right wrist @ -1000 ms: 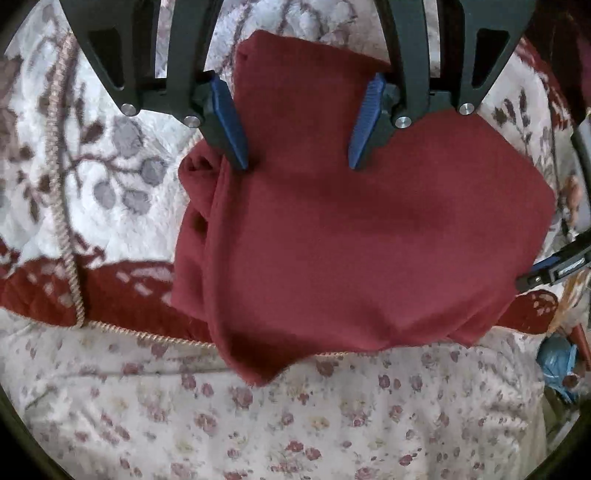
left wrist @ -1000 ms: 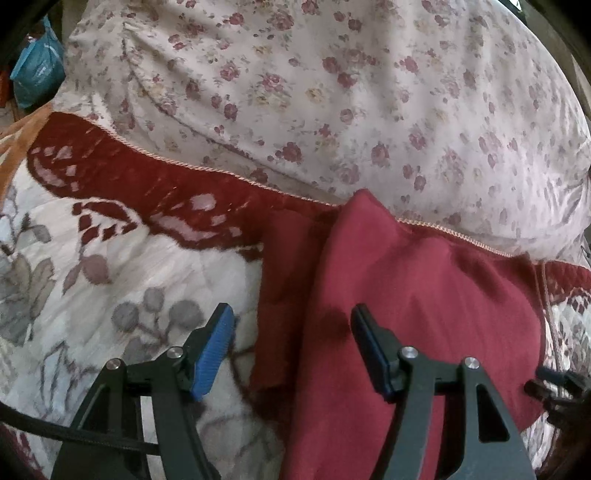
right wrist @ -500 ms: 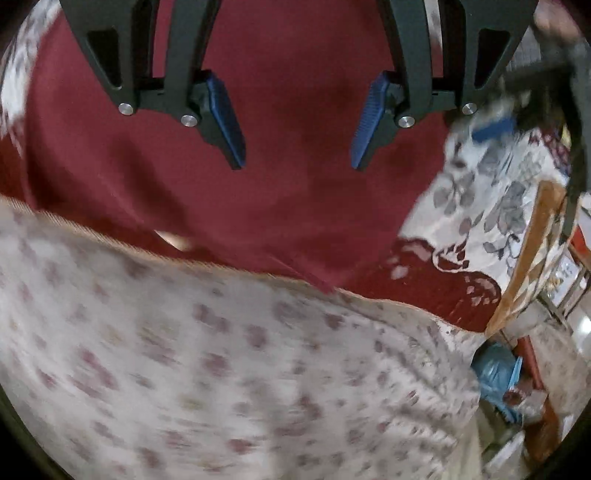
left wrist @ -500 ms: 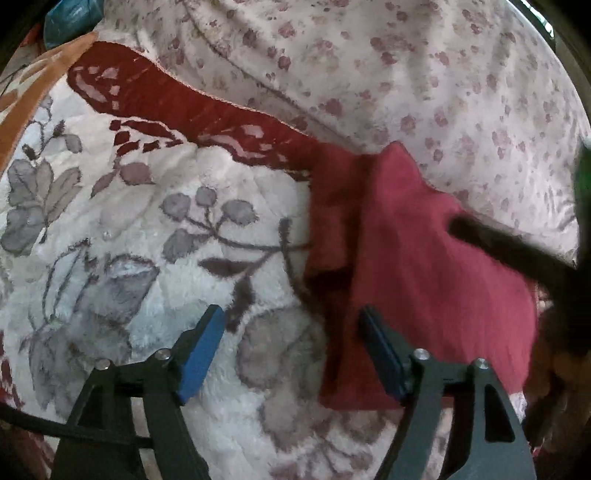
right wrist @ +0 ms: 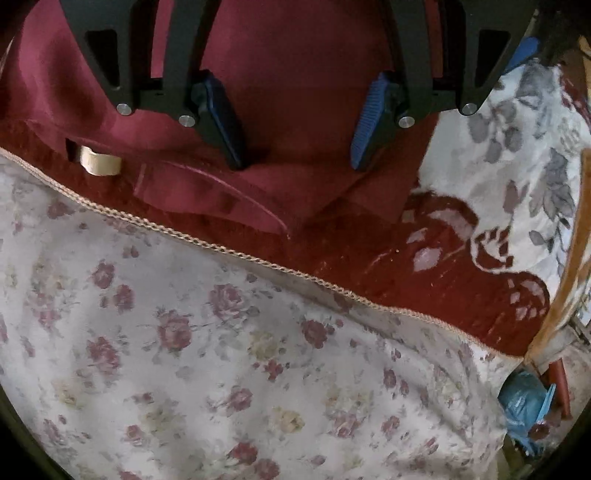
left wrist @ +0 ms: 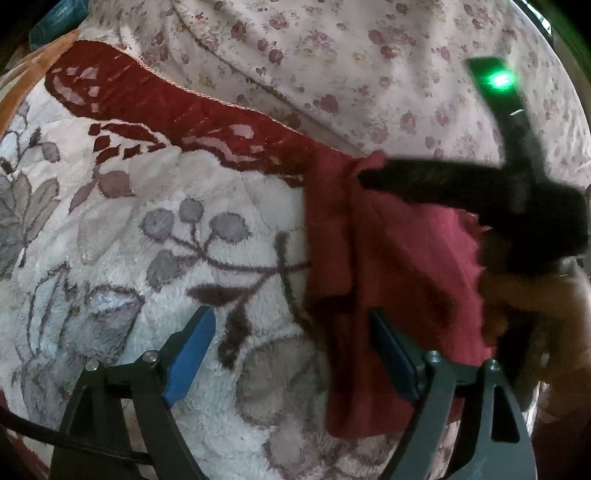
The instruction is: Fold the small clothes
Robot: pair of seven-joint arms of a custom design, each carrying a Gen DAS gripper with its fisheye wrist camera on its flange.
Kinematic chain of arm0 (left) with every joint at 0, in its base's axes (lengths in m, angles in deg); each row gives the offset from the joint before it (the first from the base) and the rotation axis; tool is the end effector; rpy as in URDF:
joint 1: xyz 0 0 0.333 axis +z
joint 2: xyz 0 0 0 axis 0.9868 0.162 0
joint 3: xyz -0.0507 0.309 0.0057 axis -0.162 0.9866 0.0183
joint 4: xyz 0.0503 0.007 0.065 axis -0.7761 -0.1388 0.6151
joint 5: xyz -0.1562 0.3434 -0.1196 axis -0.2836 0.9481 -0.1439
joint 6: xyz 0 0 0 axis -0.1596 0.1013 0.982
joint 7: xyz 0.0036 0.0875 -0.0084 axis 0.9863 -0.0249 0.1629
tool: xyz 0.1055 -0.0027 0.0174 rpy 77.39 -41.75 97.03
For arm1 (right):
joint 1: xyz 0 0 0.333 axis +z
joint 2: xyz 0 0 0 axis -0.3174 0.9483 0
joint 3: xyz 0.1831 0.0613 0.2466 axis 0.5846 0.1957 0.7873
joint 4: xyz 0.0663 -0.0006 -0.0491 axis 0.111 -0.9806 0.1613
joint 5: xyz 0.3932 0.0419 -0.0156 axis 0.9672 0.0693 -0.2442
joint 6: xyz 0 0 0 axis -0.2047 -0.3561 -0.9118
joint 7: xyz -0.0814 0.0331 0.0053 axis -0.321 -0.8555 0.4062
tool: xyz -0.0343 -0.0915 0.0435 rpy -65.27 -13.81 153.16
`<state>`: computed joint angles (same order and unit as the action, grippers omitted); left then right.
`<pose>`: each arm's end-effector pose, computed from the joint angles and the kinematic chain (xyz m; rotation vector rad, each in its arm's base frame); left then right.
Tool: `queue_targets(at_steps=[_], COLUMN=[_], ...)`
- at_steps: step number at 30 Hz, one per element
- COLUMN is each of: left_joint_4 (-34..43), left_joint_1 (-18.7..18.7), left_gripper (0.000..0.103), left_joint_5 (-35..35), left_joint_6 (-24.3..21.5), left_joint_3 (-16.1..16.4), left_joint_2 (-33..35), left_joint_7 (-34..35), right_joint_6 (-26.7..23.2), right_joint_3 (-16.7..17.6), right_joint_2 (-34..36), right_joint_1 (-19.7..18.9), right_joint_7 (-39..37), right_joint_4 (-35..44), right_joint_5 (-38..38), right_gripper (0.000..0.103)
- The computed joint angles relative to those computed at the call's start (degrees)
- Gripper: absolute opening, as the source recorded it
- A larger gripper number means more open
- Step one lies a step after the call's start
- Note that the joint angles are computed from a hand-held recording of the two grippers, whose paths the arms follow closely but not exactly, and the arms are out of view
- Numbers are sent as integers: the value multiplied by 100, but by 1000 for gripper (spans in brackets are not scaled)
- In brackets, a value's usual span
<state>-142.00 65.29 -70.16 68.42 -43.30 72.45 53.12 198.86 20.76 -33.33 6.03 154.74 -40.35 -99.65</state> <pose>0.4697 -0.1821 0.5182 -1.7985 2.3937 -0.8522 0.5404 0.3081 0.5076 -1.7064 2.0970 -0.4208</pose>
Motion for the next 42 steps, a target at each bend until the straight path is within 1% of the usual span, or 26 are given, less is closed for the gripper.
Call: queue_targets(at_steps=[3, 6, 8, 12, 13, 14, 15, 19, 21, 23, 25, 26, 28, 30, 31, 32, 33, 34, 35, 37, 38, 39, 40, 42], left_joint_4=[-23, -38, -51, -93, -102, -100, -97, -79, -72, -76, -82, -82, -88, -99, -112, -128, -139, -142, -148, -173, -193, -221, -246, -281], left_joint_1=[5, 15, 17, -1, -3, -2, -2, -23, -25, -24, -19, -17, -16, -15, -17, -33, -57, -90, -132, -210, -243, -291, -333, -416], left_gripper=[84, 84, 84, 84, 84, 84, 84, 85, 85, 85, 86, 87, 88, 89, 89, 89, 89, 89, 89, 89, 89, 89, 89, 88], left_joint_5=[-51, -5, 61, 43, 52, 91, 123, 127, 118, 114, 129, 144, 170, 215, 261, 270, 245, 185, 96, -69, -126, -214, -288, -406], left_joint_6=[-37, -1, 20, 34, 45, 50, 53, 42, 54, 56, 80, 90, 118, 163, 194, 228, 254, 278, 291, 354, 394, 451, 502, 595], left_joint_3=[22, -3, -22, 11, 9, -3, -10, 12, 11, 8, -6, -16, -37, -59, -80, -88, -78, -55, -29, -1, -2, 4, 9, 20], left_joint_2=[-45, -48, -64, -109, -115, -110, -107, -92, -71, -68, -59, -55, -50, -42, -46, -54, -58, -50, -53, -67, -79, -100, -117, -138], left_joint_7=[-16, -61, -101, -128, -139, -159, -174, -184, -185, -185, -212, -233, -293, -349, -380, -394, -386, -346, -282, -134, -70, 20, 101, 295], right_joint_6=[305, -130, -253, -204, -63, 84, 127, -103, -246, -416, -550, -706, -908, -874, -823, -844, -689, -463, -159, 512, 703, 964, 1093, 1177], right_joint_3=[35, 125, 129, 72, 75, 85, 101, 170, 184, 150, 103, 68, -21, -95, -114, -125, -125, -105, -88, -39, -1, 30, 75, 170], right_joint_2=[-298, -144, 48, -60, -126, -195, -225, -111, 147, 373, 597, 729, 848, 819, 746, 677, 490, 327, 82, -389, -520, -694, -796, -902], right_joint_1=[-4, 17, 32, 73, 51, 26, 12, 37, 97, 182, 269, 328, 448, 553, 585, 610, 584, 516, 411, 190, 115, 43, -22, -120], right_joint_7=[207, 89, -88, 70, 22, -70, -145, -520, -662, -733, -822, -847, -799, -667, -613, -557, -539, -554, -594, -738, -771, -796, -792, -754], right_joint_4=[-240, -17, 100, 30, -36, -110, -125, 111, 390, 645, 877, 1029, 1155, 1058, 955, 884, 654, 435, 121, -499, -668, -891, -1012, -1113], right_joint_5=[-125, -120, 111, 195, 346, 534, 670, 858, 882, 836, 750, 658, 416, 118, -8, -129, -176, -89, 109, 726, 878, 1015, 1073, 1152], right_gripper=[66, 67, 67, 68, 73, 81, 83, 84, 86, 91, 97, 99, 99, 98, 92, 79, 74, 61, 45, 34, 31, 30, 29, 29])
